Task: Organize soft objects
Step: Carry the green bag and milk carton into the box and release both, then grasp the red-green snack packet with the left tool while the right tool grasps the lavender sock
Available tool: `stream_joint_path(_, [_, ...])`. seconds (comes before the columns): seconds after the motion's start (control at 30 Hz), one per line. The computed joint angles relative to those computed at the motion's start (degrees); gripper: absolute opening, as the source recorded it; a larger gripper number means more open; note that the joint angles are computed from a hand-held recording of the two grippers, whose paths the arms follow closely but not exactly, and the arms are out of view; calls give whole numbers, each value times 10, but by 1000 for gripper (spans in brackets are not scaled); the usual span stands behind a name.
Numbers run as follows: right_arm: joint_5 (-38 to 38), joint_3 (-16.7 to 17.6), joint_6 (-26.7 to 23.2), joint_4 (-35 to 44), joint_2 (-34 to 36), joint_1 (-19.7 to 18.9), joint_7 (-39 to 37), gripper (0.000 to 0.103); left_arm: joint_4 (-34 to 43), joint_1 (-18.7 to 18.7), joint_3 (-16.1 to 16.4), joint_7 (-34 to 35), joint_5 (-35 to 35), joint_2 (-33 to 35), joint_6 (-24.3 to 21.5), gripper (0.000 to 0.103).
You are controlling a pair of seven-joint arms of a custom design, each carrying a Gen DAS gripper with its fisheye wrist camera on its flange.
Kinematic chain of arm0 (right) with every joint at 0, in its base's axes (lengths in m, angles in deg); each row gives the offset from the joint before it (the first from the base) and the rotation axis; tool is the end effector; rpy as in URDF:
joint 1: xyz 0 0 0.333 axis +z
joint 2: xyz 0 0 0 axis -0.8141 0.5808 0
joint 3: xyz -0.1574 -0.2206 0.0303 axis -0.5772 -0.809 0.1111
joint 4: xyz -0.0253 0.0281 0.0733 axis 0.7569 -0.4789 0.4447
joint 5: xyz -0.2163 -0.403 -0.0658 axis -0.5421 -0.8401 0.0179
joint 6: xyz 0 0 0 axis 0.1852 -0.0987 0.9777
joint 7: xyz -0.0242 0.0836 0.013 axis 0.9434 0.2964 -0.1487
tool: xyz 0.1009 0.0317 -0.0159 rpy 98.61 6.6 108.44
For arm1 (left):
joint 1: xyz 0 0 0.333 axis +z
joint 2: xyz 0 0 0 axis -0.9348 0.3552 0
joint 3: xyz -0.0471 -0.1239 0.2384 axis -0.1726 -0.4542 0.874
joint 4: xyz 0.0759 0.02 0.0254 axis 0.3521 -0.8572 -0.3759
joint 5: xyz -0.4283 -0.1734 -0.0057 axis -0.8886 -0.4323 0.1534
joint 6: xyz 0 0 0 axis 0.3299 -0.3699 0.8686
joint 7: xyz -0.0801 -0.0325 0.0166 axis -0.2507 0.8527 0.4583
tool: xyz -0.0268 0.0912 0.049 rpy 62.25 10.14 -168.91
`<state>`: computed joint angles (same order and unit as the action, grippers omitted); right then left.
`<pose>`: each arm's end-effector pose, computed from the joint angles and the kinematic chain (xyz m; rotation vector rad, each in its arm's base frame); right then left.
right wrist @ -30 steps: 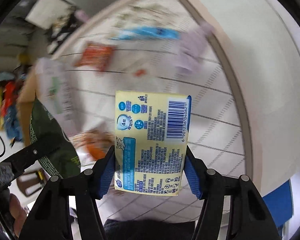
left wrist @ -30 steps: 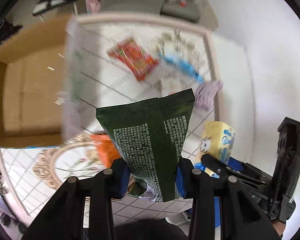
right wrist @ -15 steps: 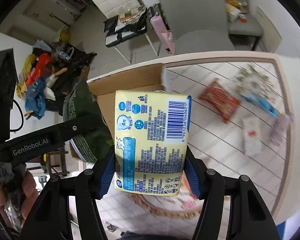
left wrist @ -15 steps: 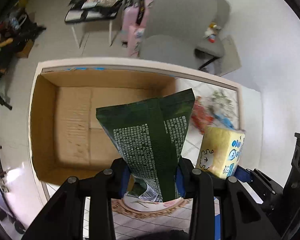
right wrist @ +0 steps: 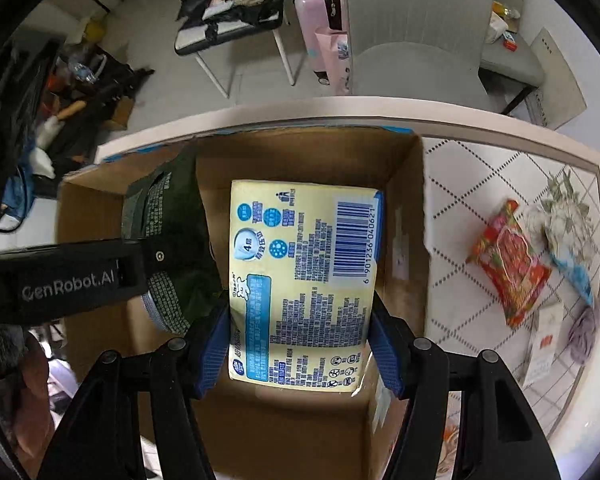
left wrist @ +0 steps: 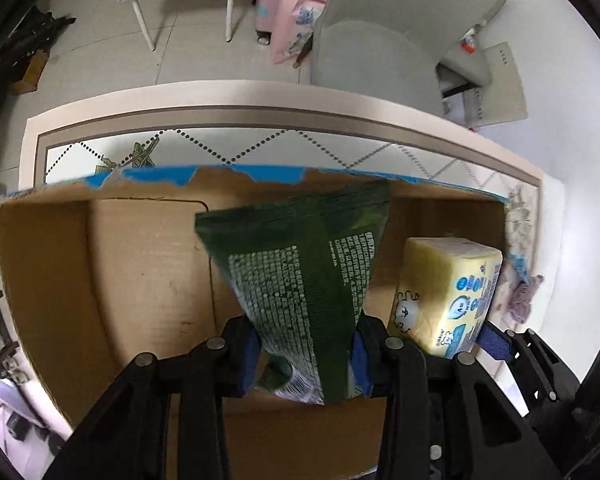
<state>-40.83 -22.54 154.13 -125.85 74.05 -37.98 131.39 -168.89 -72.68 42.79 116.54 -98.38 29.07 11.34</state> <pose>0.5444 0.2172 0.4347 -1.9479 2.3056 0.1917 0.5913 -0.1434 0.4266 1.7991 -2.1863 0.0276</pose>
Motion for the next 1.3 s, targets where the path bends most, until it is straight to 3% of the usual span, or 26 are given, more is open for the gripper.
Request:
stream_joint_path(0.13, [-13,2,4,16,24,0,6,68,4,-5,-4,1,33,6,6,36])
stream_joint_path(0.2, [-15,2,4,20,27,0,7,79,3,-7,-5,3,44,3,8,38])
stream_joint_path(0.3, [-25,4,2,22,25,1,13,83,-9,-4,-1,10,56,-12,21,42])
stream_joint_path(0.37, [-23,4,-1,18,17,2,19,88,-15,0,3,18,48,-20,22,69])
stream_joint_path(0.57, [-40,12,-23,-3,-21,10,34,91,-61,10,14,30,41,-79,35,88])
stream_joint_path(0.77, [-47,22,-24,-32,-70,23,50,97,-144,13,23,47,48,-176,71,91])
stream_joint_path(0.87, [-54,27,-24,-54,-105,28,60,98,-184,12,36,56,27,-229,85,100])
stream_joint_path(1.3, [-32,29,-28,-158,-278,57,69,98,-311,-8,45,43,16,-429,130,103])
